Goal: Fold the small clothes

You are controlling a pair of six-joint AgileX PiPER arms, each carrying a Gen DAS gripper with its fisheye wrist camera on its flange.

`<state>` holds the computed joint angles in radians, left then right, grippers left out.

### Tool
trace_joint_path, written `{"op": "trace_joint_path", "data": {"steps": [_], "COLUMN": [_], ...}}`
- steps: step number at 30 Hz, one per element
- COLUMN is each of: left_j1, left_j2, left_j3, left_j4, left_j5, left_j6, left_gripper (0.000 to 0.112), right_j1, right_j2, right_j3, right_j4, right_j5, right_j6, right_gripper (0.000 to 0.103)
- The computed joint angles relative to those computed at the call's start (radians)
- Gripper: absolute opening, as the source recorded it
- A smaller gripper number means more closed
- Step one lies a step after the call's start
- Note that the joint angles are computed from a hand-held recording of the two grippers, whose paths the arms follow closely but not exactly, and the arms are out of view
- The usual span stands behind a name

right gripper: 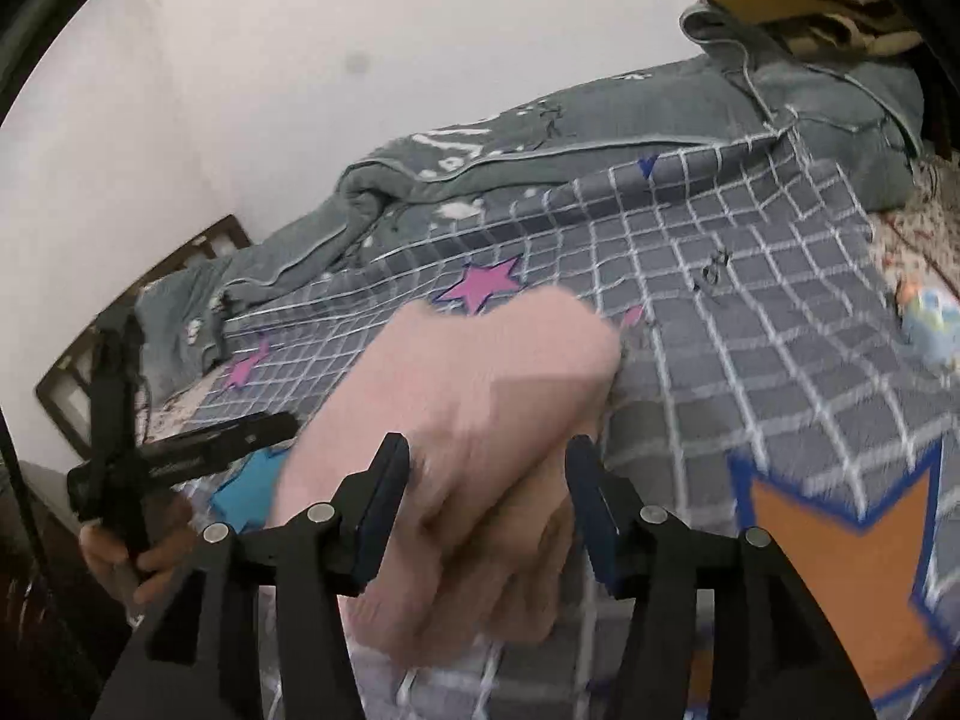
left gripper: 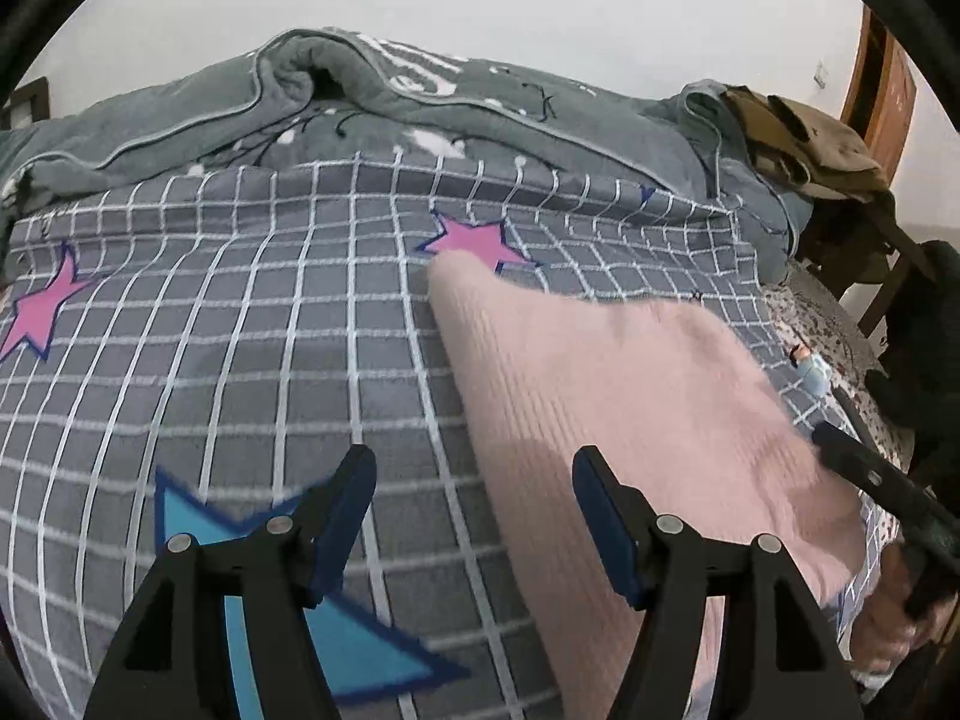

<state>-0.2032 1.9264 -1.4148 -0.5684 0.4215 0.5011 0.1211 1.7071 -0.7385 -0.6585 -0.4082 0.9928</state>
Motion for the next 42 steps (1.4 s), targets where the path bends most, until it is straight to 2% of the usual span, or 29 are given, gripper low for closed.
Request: {"op": "trace_joint_path", "data": {"steps": [2,4,6,7,8,9,11,12,13,14,15,17,19,20,21,23,24,27,29,31,32,33,35,36,37,39,41,42], "left_j1": [-0.007,-0.016,-0.019,-0.019,-0.016,-0.011,-0.001,0.009,0.016,0.023,0.028,0.029,0.022,0.016,0.012,0.012,0.013,0.018,0.018,0.018,0.020,0.022,0.040,0.050,0.053,0.059,0.058,0.060], "left_j2": [0.022,0.028,0.028,0.027,0.032,0.036,0.038,0.040,0.043,0.047,0.054,0.065,0.066,0.062,0.057,0.052,0.051,0.051,0.047,0.045,0.042,0.039,0.033,0.029,0.027,0.029,0.032,0.034], "left_j3": [-0.033,-0.027,0.001,0.009,0.006,-0.003,-0.013,-0.019,-0.022,-0.027,-0.034,-0.044,-0.037,-0.029,-0.020,-0.013,-0.012,-0.013,-0.003,-0.001,0.003,0.006,0.008,0.011,0.010,0.002,-0.002,-0.004], "left_j4": [0.021,0.036,-0.010,-0.022,-0.026,-0.020,-0.048,-0.088,-0.121,-0.148,-0.161,-0.145,-0.128,-0.109,-0.105,-0.124,-0.138,-0.160,-0.180,-0.184,-0.188,-0.198,-0.260,-0.297,-0.305,-0.305,-0.295,-0.301], "left_j5": [-0.002,-0.040,-0.090,-0.098,-0.093,-0.083,-0.072,-0.060,-0.052,-0.041,-0.027,-0.015,-0.028,-0.043,-0.054,-0.059,-0.057,-0.043,-0.047,-0.044,-0.041,-0.037,0.006,0.027,0.039,0.069,0.080,0.091], "left_j6": [-0.001,0.015,0.085,0.102,0.116,0.117,0.134,0.163,0.186,0.202,0.205,0.176,0.160,0.143,0.145,0.167,0.176,0.184,0.199,0.202,0.207,0.216,0.280,0.316,0.324,0.326,0.313,0.316], "left_gripper": [0.066,0.066,0.067,0.067,0.068,0.068,0.068,0.068,0.068,0.068,0.068,0.068,0.068,0.068,0.068,0.068,0.068,0.068,0.068,0.068,0.068,0.068,0.069,0.070,0.070,0.070,0.070,0.070], "right_j1": [-0.018,-0.042,-0.048,-0.053,-0.062,-0.058,-0.058,-0.073,-0.078,-0.081,-0.084,-0.074,-0.085,-0.097,-0.101,-0.097,-0.084,-0.048,-0.007,0.046,0.064,0.070,0.064,0.065,0.064,0.046,0.055,0.054], "right_j2": [0.065,0.145,0.214,0.229,0.236,0.224,0.175,0.144,0.139,0.138,0.173,0.243,0.268,0.227,0.192,0.109,0.055,0.007,0.023,0.050,0.053,0.035,-0.031,-0.032,-0.012,0.060,0.127,0.120], "right_j3": [-0.113,-0.208,-0.287,-0.302,-0.313,-0.308,-0.273,-0.242,-0.228,-0.227,-0.251,-0.313,-0.317,-0.279,-0.247,-0.166,-0.124,-0.081,-0.067,-0.059,-0.047,-0.010,0.104,0.131,0.125,0.073,0.025,0.036], "right_j4": [-0.178,-0.362,-0.496,-0.513,-0.499,-0.466,-0.330,-0.266,-0.222,-0.209,-0.228,-0.373,-0.477,-0.469,-0.439,-0.286,-0.224,-0.223,-0.140,0.060,0.159,0.252,0.374,0.421,0.440,0.412,0.452,0.463], "right_j5": [0.067,0.074,0.095,0.085,0.052,0.040,-0.006,-0.071,-0.104,-0.096,-0.049,0.065,0.087,0.077,0.066,0.038,0.038,0.028,0.039,0.059,0.039,-0.021,-0.197,-0.232,-0.227,-0.122,-0.042,-0.052], "right_j6": [0.187,0.387,0.548,0.569,0.550,0.491,0.292,0.203,0.154,0.146,0.177,0.347,0.488,0.498,0.468,0.306,0.239,0.246,0.199,0.032,-0.068,-0.168,-0.348,-0.389,-0.390,-0.318,-0.315,-0.317], "right_gripper": [0.054,0.054,0.053,0.047,0.026,0.011,0.010,0.010,0.010,0.010,0.010,0.014,0.024,0.032,0.038,0.040,0.045,0.051,0.050,0.019,0.013,0.013,0.012,0.012,0.012,0.012,0.012,0.013]}}
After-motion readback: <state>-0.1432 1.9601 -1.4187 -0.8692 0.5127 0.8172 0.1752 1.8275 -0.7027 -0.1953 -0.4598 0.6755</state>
